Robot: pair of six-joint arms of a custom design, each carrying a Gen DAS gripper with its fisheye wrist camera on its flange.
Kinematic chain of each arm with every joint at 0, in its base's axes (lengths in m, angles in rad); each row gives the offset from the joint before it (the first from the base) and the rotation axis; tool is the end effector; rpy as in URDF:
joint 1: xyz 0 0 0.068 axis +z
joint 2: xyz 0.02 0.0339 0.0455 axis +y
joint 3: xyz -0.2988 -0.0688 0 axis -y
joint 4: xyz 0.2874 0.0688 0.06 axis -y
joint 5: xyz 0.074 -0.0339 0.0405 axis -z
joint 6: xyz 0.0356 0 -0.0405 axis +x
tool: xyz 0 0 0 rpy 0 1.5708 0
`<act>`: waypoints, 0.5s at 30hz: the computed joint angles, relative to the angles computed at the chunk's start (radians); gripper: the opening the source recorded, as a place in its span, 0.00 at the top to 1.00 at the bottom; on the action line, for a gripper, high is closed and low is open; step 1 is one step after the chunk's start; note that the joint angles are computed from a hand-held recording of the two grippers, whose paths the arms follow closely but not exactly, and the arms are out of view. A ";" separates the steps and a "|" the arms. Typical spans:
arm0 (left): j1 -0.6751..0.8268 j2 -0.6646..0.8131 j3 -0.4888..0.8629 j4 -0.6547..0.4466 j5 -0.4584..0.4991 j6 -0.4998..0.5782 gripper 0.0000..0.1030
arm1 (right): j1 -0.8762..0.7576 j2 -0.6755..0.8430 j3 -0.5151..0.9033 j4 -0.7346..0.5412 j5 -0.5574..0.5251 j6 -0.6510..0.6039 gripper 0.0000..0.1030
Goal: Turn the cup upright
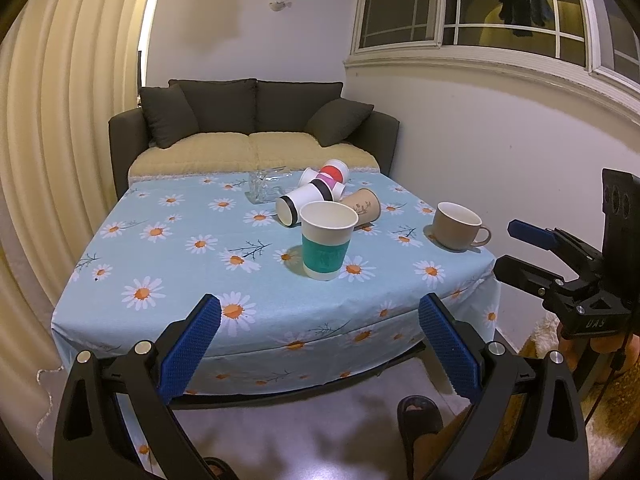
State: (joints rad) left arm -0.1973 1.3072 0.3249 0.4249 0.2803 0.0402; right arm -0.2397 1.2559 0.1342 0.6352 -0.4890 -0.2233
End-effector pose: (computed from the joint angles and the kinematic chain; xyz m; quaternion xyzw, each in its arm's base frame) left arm 0.2368 -0.0574 0.1390 0.1699 0.8517 -0.1595 0.4695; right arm 0.1977 -0.0311 0.1155 -0.1181 0.8321 0.0870 0.5349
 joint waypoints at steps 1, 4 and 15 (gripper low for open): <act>-0.001 0.001 0.001 0.000 -0.001 0.001 0.06 | -0.001 0.001 0.000 0.000 -0.002 0.000 0.05; -0.006 0.004 0.002 -0.001 -0.003 0.003 0.06 | 0.001 0.002 -0.001 0.001 0.000 -0.002 0.05; -0.023 -0.005 -0.002 -0.004 -0.015 -0.004 0.06 | 0.008 0.011 -0.003 0.011 0.008 -0.001 0.05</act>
State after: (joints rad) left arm -0.2199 1.3025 0.3224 0.4205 0.2651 0.0365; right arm -0.2314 1.2666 0.1315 0.6460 -0.4811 -0.2246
